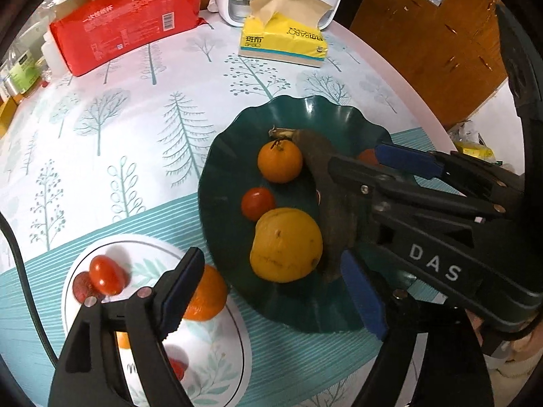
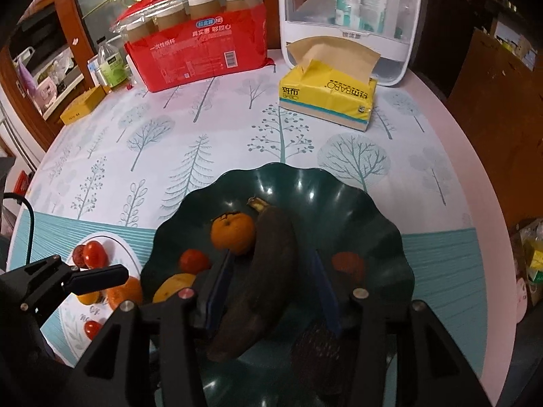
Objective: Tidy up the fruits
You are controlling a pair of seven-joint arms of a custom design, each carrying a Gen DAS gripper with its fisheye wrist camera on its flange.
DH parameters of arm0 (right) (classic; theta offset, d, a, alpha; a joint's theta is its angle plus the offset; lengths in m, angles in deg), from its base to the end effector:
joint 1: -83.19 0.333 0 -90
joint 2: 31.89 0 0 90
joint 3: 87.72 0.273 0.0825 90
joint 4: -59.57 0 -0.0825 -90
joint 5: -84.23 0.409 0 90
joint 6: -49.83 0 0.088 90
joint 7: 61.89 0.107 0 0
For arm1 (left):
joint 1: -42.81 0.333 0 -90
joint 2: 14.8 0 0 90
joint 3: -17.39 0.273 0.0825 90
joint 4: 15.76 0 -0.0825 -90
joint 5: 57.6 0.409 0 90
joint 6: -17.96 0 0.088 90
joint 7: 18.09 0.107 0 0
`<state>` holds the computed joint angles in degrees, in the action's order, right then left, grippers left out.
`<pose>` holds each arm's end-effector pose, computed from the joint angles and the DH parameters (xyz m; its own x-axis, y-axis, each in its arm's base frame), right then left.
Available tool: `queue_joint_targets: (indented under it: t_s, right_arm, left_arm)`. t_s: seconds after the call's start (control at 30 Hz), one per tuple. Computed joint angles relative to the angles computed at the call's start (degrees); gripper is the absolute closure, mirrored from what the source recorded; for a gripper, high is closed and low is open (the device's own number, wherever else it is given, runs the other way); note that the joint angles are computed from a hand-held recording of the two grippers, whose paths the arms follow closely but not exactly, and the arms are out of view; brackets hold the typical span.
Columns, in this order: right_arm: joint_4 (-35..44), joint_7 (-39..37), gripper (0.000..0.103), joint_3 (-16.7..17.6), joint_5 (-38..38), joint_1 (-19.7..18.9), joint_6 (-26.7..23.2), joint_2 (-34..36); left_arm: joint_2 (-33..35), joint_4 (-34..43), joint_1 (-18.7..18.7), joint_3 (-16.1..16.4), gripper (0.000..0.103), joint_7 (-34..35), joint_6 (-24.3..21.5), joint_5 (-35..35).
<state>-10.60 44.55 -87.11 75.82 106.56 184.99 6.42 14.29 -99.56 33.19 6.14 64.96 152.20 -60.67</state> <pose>0.7095 0.3112 0.3887 0.2055 -0.9787 0.0016 -0.8679 -0.1830 -0.4618 0.6936 -0.2408 0.3866 -0.1996 -0.9618 0.1872 -0.9300 0.1258 -0.3454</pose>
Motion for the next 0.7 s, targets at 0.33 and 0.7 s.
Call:
queue_joint_targets:
  t_s: [0.33, 0.7]
  right_arm:
    - [-12.42, 5.28, 0.054, -0.03, -1.62, 0.65, 4.04, -9.28]
    - [-28.25, 8.66, 0.054, 2.87, -3.0, 0.73, 9.15, -23.44]
  left_arm:
    - [-8.13, -9.02, -1.06, 1.12, 0.018, -4.59, 1.9, 3.71]
    - [-28.83, -30.13, 0.87, 1.95, 0.002, -12.64, 7.55, 8.0]
